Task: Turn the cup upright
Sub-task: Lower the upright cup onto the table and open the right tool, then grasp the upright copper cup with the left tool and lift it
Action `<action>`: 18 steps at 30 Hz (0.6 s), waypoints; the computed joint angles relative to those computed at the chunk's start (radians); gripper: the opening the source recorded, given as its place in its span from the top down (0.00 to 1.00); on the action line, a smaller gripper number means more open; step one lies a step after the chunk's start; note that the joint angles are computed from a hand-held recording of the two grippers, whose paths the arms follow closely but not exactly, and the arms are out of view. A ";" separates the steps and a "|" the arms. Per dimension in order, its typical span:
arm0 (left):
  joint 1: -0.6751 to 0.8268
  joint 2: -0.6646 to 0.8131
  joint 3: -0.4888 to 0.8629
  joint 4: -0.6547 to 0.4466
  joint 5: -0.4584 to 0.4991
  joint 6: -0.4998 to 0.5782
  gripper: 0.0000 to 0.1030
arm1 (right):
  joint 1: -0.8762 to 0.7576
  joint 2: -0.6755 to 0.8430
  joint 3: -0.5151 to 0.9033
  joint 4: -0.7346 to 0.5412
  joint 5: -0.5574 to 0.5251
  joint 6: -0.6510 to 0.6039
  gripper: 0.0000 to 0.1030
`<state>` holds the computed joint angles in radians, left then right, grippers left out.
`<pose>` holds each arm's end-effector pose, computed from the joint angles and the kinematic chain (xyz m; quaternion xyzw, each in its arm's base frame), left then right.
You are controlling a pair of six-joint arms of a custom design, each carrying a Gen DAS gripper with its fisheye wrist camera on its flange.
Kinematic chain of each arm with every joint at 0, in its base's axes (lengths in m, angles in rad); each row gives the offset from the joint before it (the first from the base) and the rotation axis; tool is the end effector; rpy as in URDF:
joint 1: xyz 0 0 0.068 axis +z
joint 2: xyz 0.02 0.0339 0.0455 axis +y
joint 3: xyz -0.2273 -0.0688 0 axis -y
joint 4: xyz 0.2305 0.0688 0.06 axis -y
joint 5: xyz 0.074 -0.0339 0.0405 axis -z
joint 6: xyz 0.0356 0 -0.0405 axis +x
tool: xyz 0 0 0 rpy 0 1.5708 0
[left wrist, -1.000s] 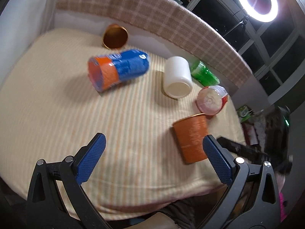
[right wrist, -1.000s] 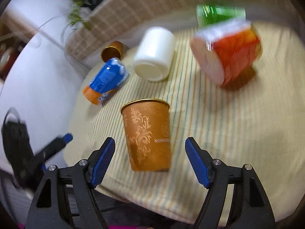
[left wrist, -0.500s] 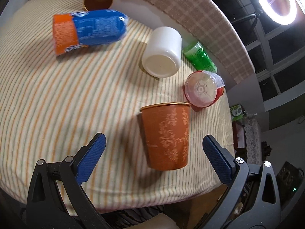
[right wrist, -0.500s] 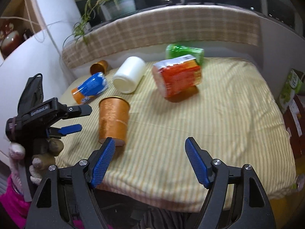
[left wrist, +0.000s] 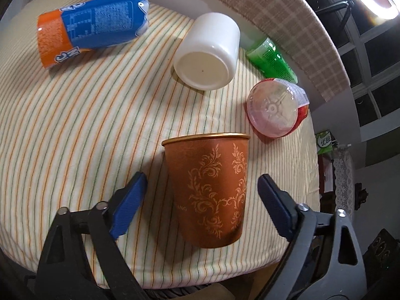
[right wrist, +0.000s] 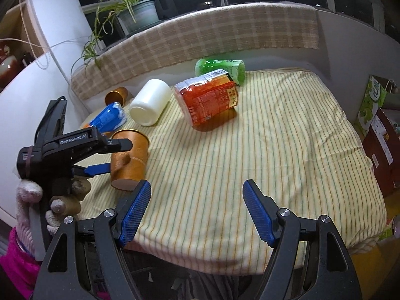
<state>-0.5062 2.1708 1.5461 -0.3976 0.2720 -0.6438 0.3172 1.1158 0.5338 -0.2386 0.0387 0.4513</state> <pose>0.3687 -0.2153 0.1226 -0.0289 0.9540 -0.2554 0.1542 0.2098 0.0674 0.1609 0.0694 0.9277 0.1206 0.3463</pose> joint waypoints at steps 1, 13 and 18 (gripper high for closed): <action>-0.002 0.006 0.008 -0.005 0.001 0.002 0.20 | -0.008 -0.001 -0.004 0.003 -0.005 0.000 0.27; -0.022 -0.024 -0.031 0.050 -0.079 0.070 0.35 | -0.041 0.021 -0.022 0.028 -0.012 0.005 0.27; -0.064 -0.080 -0.082 0.096 -0.194 0.142 0.35 | -0.016 0.012 -0.023 0.030 0.017 0.009 0.27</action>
